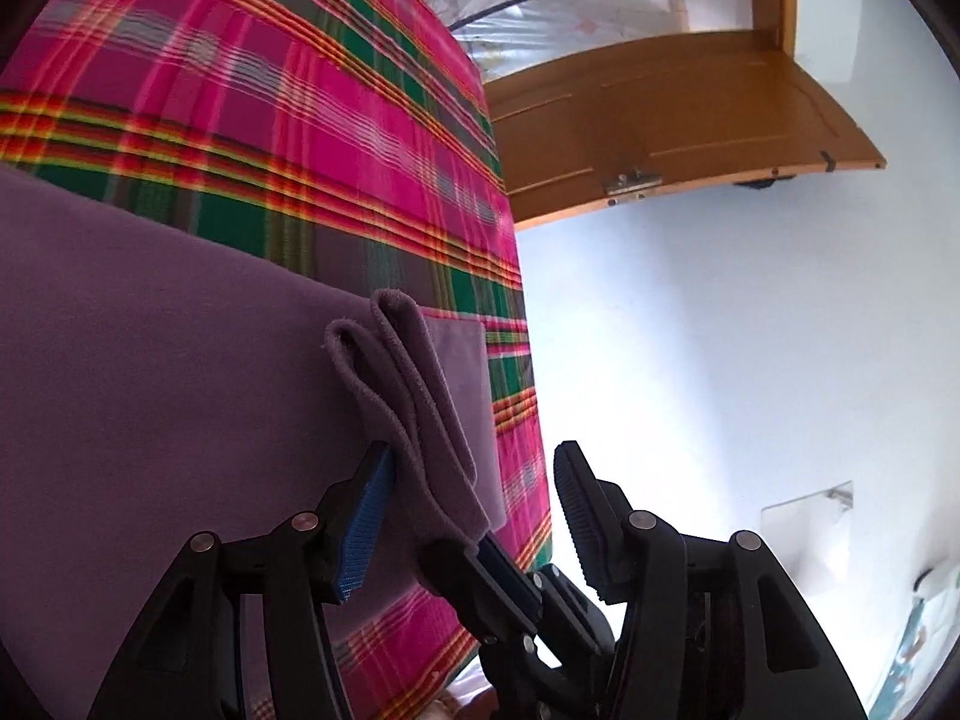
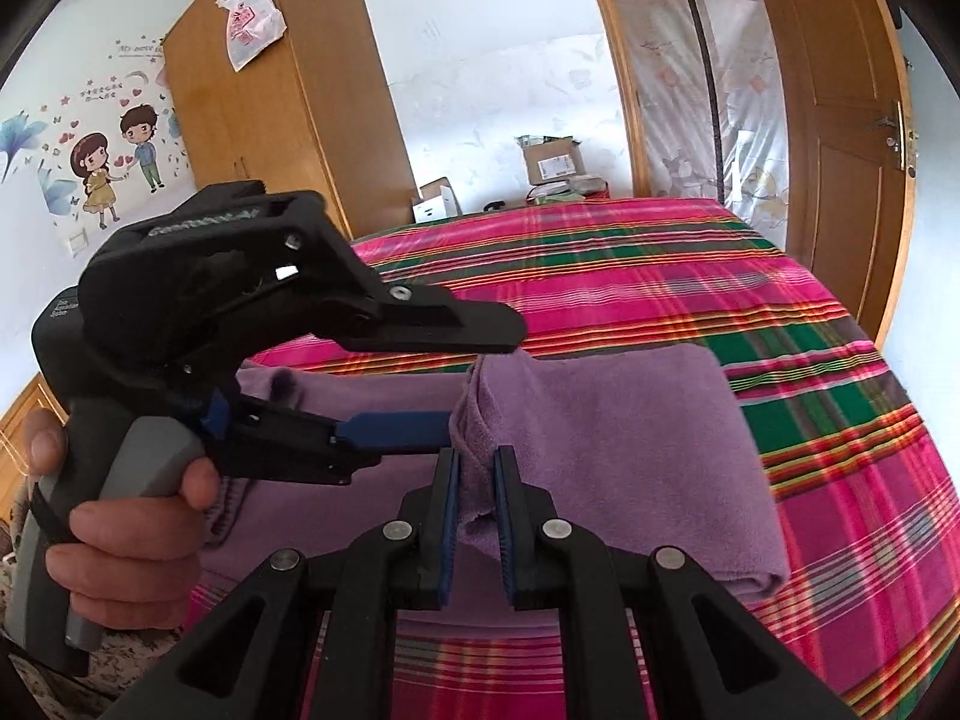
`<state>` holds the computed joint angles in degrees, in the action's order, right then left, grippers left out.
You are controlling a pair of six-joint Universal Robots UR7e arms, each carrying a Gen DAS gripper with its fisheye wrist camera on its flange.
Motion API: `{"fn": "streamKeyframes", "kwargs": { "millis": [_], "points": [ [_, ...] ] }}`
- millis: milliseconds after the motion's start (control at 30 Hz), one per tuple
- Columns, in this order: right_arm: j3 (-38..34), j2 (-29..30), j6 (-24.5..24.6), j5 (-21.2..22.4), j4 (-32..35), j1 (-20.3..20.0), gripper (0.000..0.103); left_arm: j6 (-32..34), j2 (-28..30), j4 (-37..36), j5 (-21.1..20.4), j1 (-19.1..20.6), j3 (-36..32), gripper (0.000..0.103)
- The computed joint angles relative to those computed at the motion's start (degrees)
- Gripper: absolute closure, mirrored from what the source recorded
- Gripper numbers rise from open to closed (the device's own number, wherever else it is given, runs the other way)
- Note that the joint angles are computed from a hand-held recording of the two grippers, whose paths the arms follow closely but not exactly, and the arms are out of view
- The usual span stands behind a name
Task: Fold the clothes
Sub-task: 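Lift the pants leg with the right gripper and fold it over toward the left gripper, then lay the folded leg down with the right gripper and open it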
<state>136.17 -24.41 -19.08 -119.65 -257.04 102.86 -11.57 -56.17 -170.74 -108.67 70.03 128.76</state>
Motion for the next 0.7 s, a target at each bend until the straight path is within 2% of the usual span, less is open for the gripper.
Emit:
{"fn": "streamKeyframes", "kwargs": {
  "millis": [433,533,700],
  "points": [
    [-1.2,1.2,3.8,3.7,2.4,1.8,0.091,-1.4,-2.3,-2.9,5.0,0.2,1.3,0.046],
    [-1.8,1.9,4.0,3.9,3.0,2.4,0.091,-1.3,-2.9,-3.4,7.2,0.0,1.8,0.046],
    [-2.1,2.4,5.5,6.2,4.9,1.3,0.091,-1.7,-2.6,-6.6,13.2,-2.3,2.6,0.046]
  ]
}}
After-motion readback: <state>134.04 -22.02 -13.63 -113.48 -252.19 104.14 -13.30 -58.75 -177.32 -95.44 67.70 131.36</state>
